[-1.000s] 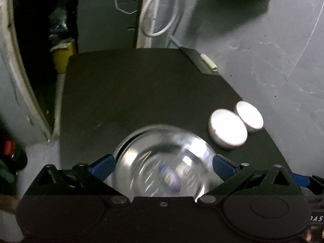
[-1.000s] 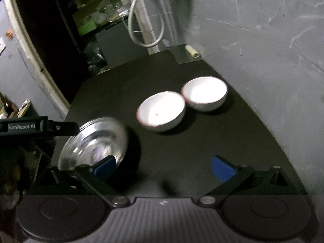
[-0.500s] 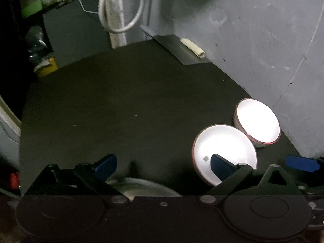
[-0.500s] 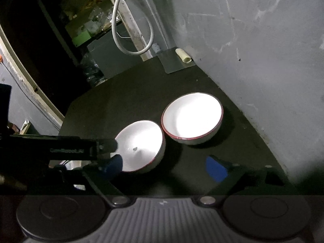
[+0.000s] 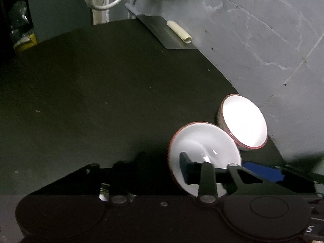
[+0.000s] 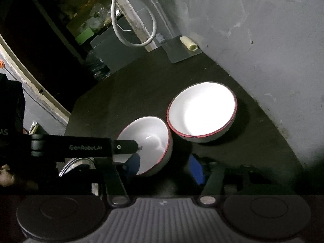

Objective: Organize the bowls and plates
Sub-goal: 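Move both tools to a red-rimmed white bowl and grip its rim, then lift the white bowl with both tools and lower it into the deep steel bowl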

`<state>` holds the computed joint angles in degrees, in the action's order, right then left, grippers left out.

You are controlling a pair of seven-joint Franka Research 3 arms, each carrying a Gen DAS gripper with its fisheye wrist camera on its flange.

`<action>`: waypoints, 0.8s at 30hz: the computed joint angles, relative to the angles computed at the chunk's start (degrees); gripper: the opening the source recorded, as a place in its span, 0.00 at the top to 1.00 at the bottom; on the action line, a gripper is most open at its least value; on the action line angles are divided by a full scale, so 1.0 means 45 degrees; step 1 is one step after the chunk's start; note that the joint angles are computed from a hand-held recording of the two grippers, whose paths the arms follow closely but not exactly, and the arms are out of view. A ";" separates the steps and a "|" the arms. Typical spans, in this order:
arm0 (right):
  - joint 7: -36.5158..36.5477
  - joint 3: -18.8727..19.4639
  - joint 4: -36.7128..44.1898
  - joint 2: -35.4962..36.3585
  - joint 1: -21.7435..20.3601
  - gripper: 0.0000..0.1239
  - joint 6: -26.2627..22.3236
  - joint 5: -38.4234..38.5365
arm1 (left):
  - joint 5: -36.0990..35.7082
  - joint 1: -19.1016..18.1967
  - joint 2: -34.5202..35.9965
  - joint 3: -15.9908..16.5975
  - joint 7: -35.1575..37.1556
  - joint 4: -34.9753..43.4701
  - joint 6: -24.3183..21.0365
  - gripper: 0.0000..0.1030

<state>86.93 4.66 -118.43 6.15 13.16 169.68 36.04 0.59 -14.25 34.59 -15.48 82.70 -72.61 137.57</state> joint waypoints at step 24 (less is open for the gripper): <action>0.0361 0.0130 -0.0910 -0.1131 0.0554 0.77 0.0607 -0.0214 | -0.2213 0.1147 -0.2517 -0.0855 0.1651 -0.3477 0.1891 0.86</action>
